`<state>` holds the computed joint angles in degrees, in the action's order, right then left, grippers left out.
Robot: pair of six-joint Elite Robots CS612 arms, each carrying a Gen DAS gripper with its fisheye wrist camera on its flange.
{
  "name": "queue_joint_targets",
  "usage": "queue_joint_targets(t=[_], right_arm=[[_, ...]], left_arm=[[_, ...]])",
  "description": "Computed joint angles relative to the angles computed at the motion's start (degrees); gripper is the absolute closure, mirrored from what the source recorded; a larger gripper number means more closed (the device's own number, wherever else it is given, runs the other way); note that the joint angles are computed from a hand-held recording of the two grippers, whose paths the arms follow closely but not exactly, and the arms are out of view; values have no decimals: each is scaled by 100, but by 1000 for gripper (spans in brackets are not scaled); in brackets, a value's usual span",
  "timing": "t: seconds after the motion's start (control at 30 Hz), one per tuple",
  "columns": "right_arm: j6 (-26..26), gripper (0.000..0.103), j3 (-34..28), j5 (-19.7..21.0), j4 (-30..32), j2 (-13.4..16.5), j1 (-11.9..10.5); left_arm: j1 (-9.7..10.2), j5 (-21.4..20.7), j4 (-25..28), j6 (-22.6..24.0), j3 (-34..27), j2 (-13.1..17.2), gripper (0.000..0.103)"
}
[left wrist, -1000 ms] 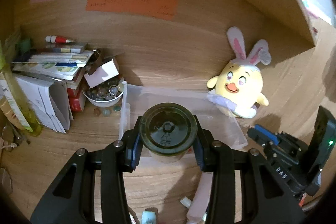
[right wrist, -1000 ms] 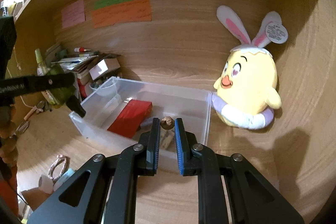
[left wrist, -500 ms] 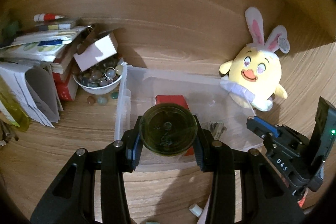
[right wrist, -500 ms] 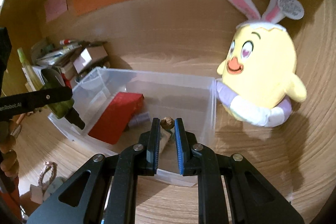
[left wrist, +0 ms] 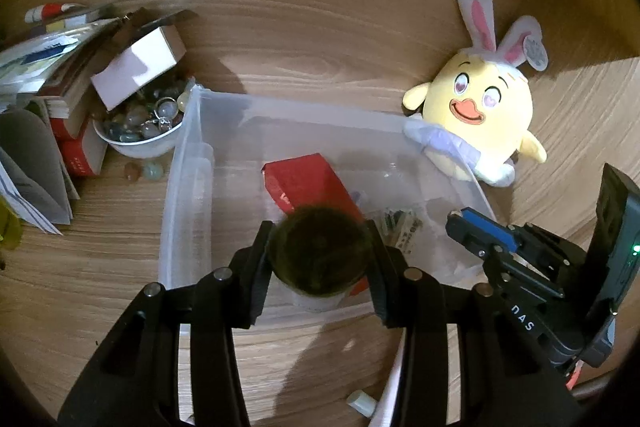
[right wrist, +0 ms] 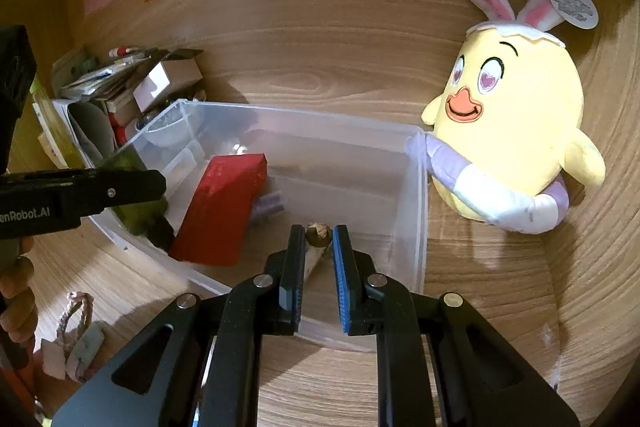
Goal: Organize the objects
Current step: 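Open both grippers to drop the bottle and brown item into the box, then withdraw both tools toward the white tape roll and beige cream tube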
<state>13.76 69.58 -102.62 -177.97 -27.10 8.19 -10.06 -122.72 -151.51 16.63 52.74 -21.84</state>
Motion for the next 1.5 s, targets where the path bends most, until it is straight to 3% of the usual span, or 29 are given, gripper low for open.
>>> queue_joint_targets(t=[0.23, 0.3, 0.5, 0.7, 0.87, 1.0, 1.13, 1.5], right_arm=[[-18, 90, -26, 5, 91, 11, 3], [-37, 90, -26, -4, 109, 10, 9], [-63, 78, 10, 6, 40, -8, 9], [-79, 72, 67, 44, -64, -51, 15], [-134, 47, 196, 37, -280, -132, 45], [-258, 35, 315, -128, -529, -198, 113], [-339, 23, 448, -232, -764, -258, 178], [-294, 22, 635, -328, -788, -330, 266]], left_arm=[[30, 43, 160, -156, -145, 59, 59], [34, 89, 122, -211, -151, 60, 53], [87, 114, -309, -429, -45, -6, 42], [92, 319, -850, -327, 280, -180, 35], [95, 504, -1377, -281, 596, -319, 20], [121, 561, -1678, -251, 835, -423, 10], [170, 565, -1773, -232, 1030, -509, 9], [316, 703, -1778, -112, 1420, -638, 7]])
